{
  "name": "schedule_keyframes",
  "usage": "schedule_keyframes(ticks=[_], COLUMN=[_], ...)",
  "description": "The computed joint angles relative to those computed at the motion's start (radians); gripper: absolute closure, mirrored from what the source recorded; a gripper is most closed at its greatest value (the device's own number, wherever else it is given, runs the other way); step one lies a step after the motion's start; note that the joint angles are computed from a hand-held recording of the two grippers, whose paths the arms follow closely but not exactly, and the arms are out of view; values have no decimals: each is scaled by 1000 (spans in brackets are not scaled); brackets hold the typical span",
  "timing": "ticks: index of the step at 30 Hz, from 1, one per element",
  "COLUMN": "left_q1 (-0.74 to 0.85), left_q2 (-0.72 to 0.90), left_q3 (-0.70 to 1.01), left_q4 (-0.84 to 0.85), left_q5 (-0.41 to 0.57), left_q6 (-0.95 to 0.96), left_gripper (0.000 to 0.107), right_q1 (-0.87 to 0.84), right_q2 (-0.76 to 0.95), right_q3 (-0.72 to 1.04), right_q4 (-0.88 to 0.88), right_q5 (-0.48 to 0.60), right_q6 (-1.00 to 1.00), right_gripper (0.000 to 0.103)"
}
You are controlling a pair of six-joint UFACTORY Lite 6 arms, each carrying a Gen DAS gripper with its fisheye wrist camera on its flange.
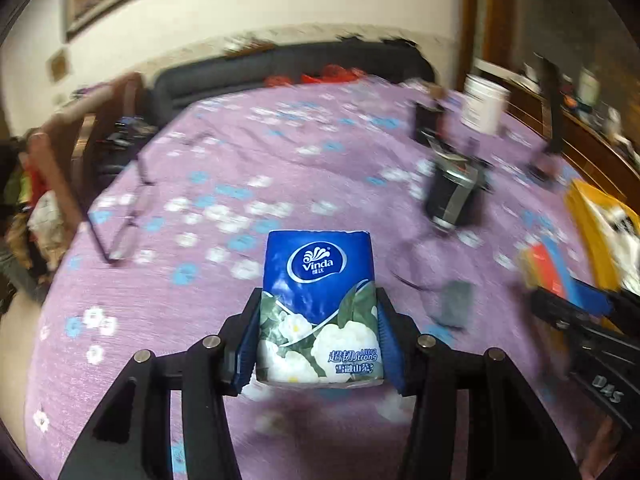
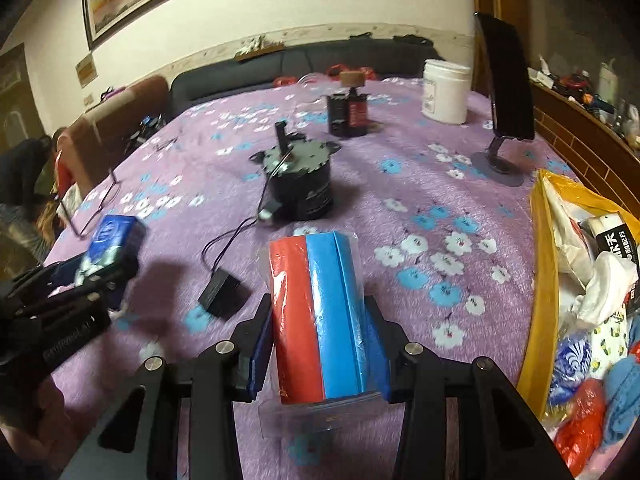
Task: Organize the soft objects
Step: 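Lift the Vinda pack and sponge pack and carry them toward the tray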
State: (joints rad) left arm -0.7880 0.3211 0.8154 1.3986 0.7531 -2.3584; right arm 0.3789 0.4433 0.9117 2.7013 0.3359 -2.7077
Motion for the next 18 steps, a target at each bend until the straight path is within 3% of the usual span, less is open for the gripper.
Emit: schedule_keyframes(ticks=[6, 10, 18], left_q1=[-35, -63, -80], left_q2=[11, 38, 38], left_q3=[-3, 30, 30], left_q4=[-7, -22, -20], left_q5=[75, 104, 142], left_q6=[-28, 5, -3], left_gripper=[56, 56, 56], right_q1=[-15, -12, 68], right_q2=[37, 7, -68], right_q3=[38, -3, -96], right_q4=[-89, 3, 335], right_q5=[5, 40, 114], right_q6=[105, 22, -330], right_gripper=[56, 55, 55])
